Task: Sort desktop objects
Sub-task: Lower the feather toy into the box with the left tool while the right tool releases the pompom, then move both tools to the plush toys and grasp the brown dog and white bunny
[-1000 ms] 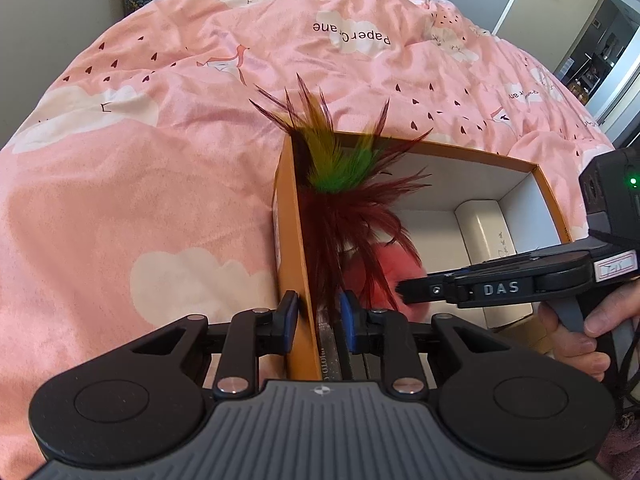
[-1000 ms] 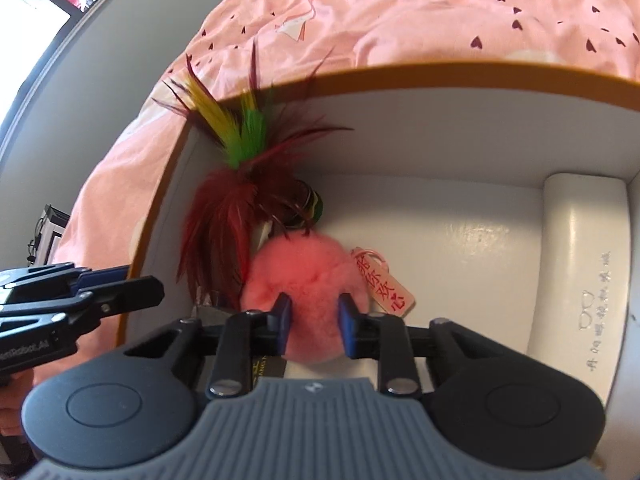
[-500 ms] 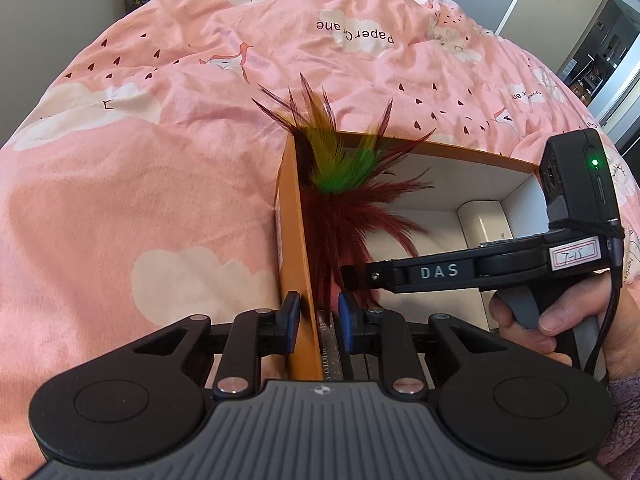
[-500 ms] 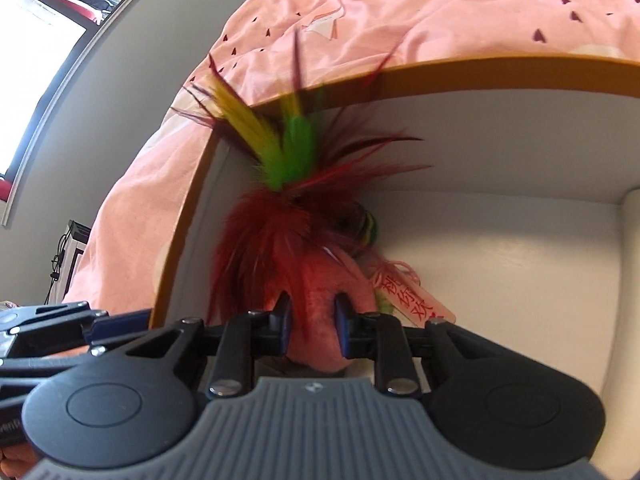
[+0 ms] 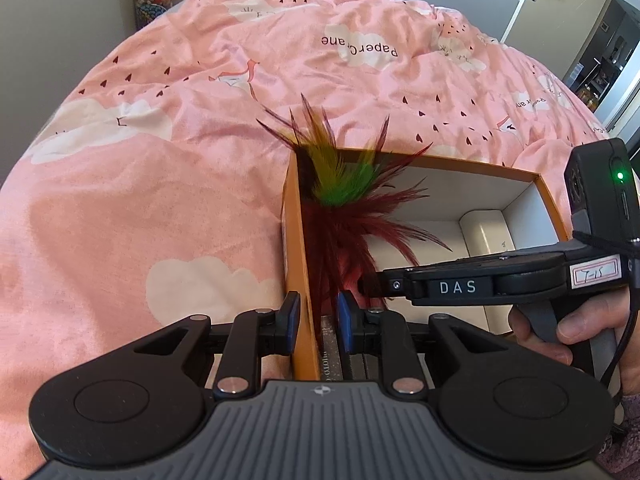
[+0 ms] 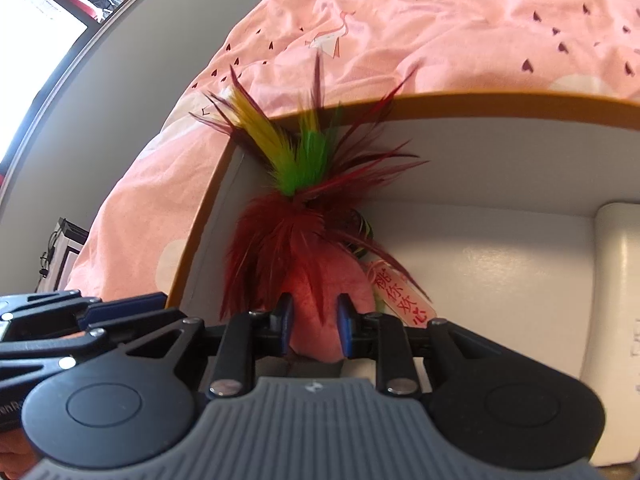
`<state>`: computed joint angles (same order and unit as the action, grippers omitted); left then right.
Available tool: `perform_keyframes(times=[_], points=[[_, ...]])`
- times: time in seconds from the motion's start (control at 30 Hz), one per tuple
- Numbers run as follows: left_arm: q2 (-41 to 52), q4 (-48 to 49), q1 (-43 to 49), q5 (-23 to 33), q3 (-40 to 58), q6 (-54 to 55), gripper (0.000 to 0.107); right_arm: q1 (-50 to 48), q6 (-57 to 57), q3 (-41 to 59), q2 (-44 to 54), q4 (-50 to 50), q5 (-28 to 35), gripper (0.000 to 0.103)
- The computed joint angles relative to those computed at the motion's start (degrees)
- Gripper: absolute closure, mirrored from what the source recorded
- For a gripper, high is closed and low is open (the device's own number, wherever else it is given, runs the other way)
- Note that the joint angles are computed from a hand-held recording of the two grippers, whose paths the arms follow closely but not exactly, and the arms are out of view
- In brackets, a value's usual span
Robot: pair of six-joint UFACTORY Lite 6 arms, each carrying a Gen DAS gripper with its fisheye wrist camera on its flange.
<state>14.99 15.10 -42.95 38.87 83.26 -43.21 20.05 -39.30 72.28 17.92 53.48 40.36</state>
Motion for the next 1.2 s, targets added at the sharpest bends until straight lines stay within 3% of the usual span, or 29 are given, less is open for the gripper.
perform_keyframes(times=[0.43, 0.53, 0.77, 0.87, 1.0, 1.2], points=[[-8.4, 13.5, -11.5, 3.8, -5.0, -17.1, 0.083, 0.7, -0.3, -19.5, -27.1, -0.7, -5.6, 0.076], [-10.0, 16.1, -14.9, 5.4, -5.7, -21.4, 0.083, 2.5, 3.7, -24.2, -35.6, -5.5, -8.2, 0.071], [-11.2, 21.6, -23.5, 10.4, -6.0, -30.6, 0.083, 5.9, 17.3, -32.7, -53.6, -20.7, -9.5, 0.071], [-11.0, 22.0, -26.5, 11.6, -6.2, -32.5, 0.083, 5.5, 21.5, -35.9, -59.8, -26.0, -7.2, 0.071], [-11.0, 22.1, -29.9, 12.4, -7.0, -34.8, 0.083, -0.6, 17.3, -39.4, -67.1, -24.4, -0.7, 0.071], [-10.8, 20.5, -33.2, 13.5, -8.5, -35.0, 0.083, -18.7, 4.3, -44.5, -76.6, -17.5, 13.4, 0.070]])
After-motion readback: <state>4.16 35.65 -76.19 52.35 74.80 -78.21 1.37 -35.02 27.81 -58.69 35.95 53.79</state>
